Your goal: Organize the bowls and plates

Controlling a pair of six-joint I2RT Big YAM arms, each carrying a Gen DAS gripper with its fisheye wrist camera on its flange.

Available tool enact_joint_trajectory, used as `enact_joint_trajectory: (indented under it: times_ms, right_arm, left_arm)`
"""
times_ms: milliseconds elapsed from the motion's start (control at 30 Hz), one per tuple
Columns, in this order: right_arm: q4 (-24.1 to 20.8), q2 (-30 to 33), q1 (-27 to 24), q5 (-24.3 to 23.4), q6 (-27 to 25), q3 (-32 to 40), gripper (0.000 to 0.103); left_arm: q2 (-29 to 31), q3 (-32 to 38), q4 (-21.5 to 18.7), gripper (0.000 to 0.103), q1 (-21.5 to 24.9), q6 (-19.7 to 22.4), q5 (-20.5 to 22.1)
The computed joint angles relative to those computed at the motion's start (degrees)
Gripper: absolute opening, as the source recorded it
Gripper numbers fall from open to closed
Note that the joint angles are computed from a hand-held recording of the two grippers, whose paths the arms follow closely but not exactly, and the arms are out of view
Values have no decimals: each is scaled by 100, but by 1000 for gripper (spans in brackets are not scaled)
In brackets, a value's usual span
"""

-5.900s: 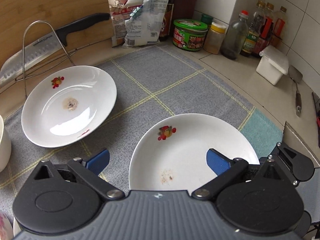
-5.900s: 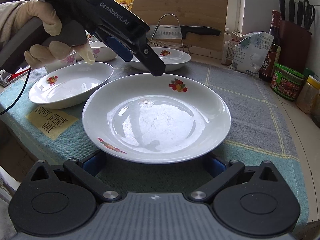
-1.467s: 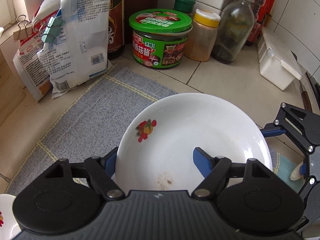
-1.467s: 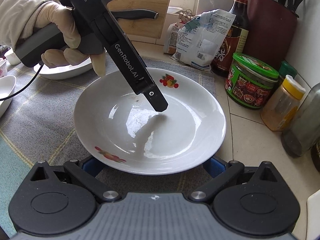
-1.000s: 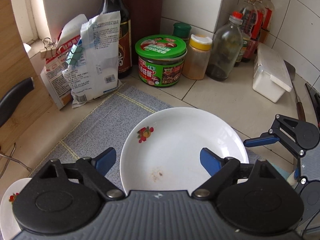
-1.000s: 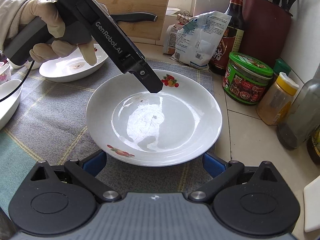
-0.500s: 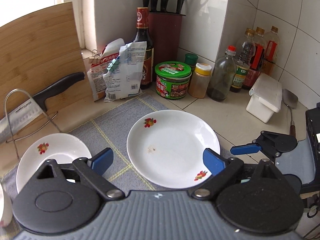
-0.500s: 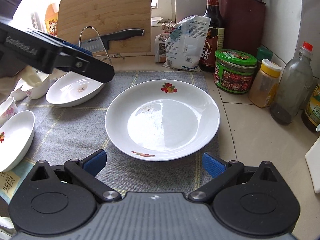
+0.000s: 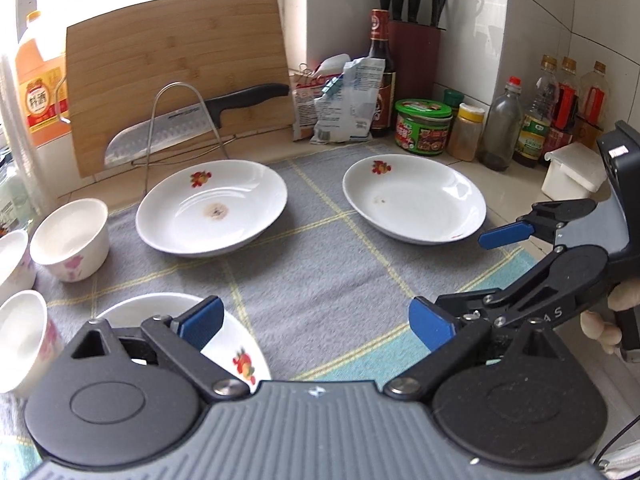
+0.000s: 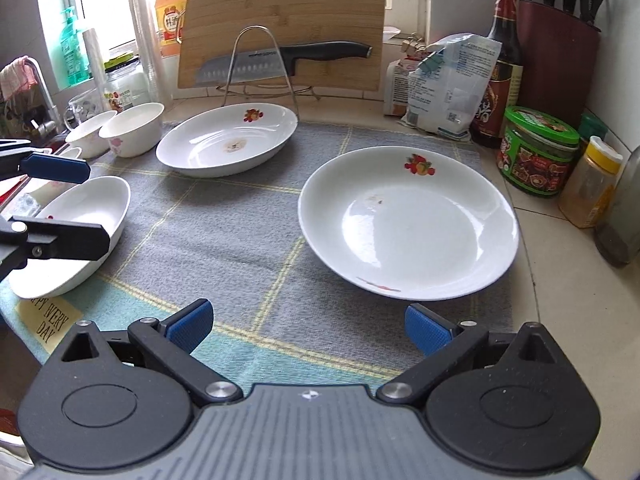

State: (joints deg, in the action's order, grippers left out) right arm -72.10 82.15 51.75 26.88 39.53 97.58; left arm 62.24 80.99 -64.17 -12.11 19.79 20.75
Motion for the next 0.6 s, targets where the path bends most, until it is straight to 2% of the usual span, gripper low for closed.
enact_joint_trajectory:
  times_ms: [167, 333, 467, 600]
  right_arm:
    - [102, 301, 122, 7, -87, 281, 103]
    - [167, 683, 154, -36, -217, 696, 103]
    - [158, 1032, 152, -169, -432, 1129, 103]
    - [127, 1308, 152, -264, -614, 1507, 103]
  left_arm:
    - [-268, -321, 69, 99, 533, -113, 101]
    - [-524, -570, 226, 99, 1075, 84, 77]
    - [-541, -593, 47, 99, 1627, 409, 290]
    - [-396, -540, -473, 99, 2266, 1126, 760]
